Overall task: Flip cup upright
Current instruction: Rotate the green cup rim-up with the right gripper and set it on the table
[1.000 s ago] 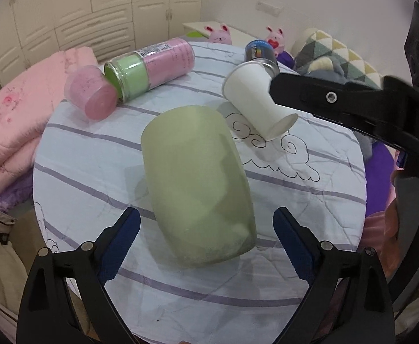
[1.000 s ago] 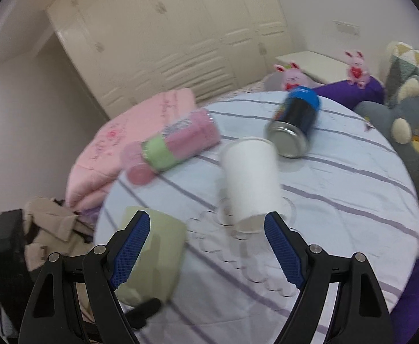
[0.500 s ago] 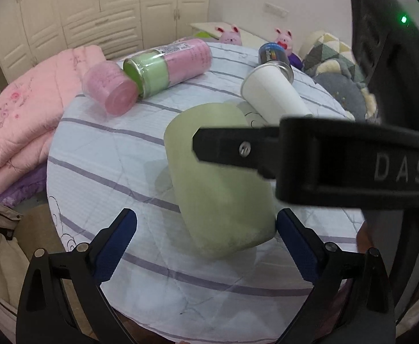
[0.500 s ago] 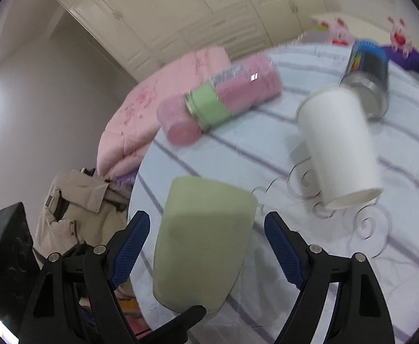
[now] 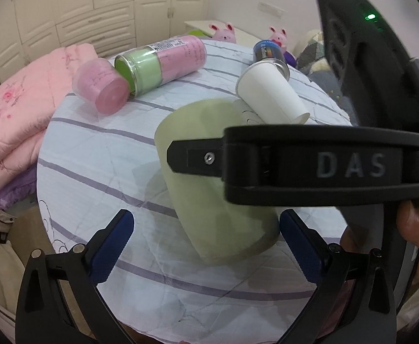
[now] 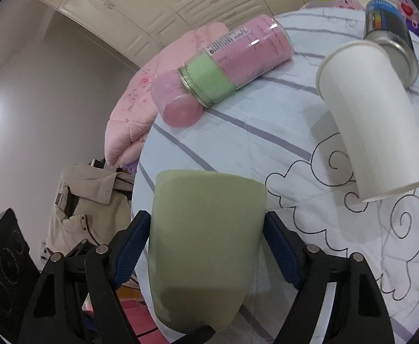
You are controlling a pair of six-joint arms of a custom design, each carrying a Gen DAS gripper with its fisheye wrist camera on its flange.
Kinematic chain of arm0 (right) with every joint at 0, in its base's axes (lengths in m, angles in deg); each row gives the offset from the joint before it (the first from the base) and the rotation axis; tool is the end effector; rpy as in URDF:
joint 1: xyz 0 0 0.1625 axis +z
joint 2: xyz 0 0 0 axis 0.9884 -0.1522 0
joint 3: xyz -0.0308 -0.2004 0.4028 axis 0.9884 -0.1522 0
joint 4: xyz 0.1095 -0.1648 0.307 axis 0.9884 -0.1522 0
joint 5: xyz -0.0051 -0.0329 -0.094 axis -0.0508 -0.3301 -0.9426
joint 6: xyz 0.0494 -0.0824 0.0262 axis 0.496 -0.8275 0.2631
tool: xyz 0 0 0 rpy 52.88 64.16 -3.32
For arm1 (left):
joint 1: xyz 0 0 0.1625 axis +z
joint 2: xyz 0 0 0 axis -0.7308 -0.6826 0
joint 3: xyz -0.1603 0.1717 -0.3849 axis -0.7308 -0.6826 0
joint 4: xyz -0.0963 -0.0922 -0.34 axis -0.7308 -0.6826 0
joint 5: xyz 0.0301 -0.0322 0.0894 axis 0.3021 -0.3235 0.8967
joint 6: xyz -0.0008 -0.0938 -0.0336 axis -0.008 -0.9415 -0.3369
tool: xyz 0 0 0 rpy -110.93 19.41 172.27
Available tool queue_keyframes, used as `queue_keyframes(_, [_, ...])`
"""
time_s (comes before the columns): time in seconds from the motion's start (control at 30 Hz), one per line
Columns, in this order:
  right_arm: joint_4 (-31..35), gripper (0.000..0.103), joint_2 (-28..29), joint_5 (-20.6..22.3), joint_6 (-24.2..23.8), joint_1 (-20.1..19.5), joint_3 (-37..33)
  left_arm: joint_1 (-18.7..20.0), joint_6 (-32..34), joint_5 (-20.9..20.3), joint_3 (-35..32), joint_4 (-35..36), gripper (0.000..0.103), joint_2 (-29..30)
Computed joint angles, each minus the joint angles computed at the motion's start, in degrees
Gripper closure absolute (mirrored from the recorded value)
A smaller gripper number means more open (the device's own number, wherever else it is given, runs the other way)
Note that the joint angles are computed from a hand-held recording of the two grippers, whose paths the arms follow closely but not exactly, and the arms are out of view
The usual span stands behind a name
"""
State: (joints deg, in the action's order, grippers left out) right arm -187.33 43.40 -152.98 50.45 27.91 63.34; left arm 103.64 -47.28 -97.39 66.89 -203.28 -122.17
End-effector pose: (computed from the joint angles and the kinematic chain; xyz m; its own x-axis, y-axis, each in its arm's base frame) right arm 0.3676 -0.7099 0.0087 -0.8984 -0.3879 0.2058 -0.4213 0.8937 -0.1543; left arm -0.1592 -0.6067 0.3254 -0.7870 0.1357 -0.6019 0.4146 0.8388 -0.3530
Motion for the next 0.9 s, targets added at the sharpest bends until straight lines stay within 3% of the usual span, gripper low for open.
queue_keyframes(0.17, [-8.38, 0.022, -1.32, -1.59, -4.19, 0.73, 3.17, 0.31, -1.19, 1.08, -0.2, -0.87, 0.0, 0.66])
queue_keyframes(0.37, [-21.73, 0.022, -1.55, -7.77, -11.3, 2.21, 6.23, 0.94, -3.32, 0.52, -1.28, -1.59, 0.0, 1.81])
queue_keyframes(0.5, [-30.58, 0.023, 0.52, -15.39, -20.57, 4.22, 6.24, 0.81, -3.43, 0.78, -1.63, -1.79, 0.0, 2.69])
queue_keyframes(0.57, [-30.54, 0.023, 1.01, -16.67, -22.5, 4.53, 5.9, 0.78, -3.68, 0.82, -1.82, -1.37, 0.0, 2.98])
queue_keyframes(0.9, [-27.97, 0.022, 0.08, -15.99, -20.07, 4.28, 6.82, 0.81, -5.02, 1.63, -2.65, -0.81, 0.0, 3.73])
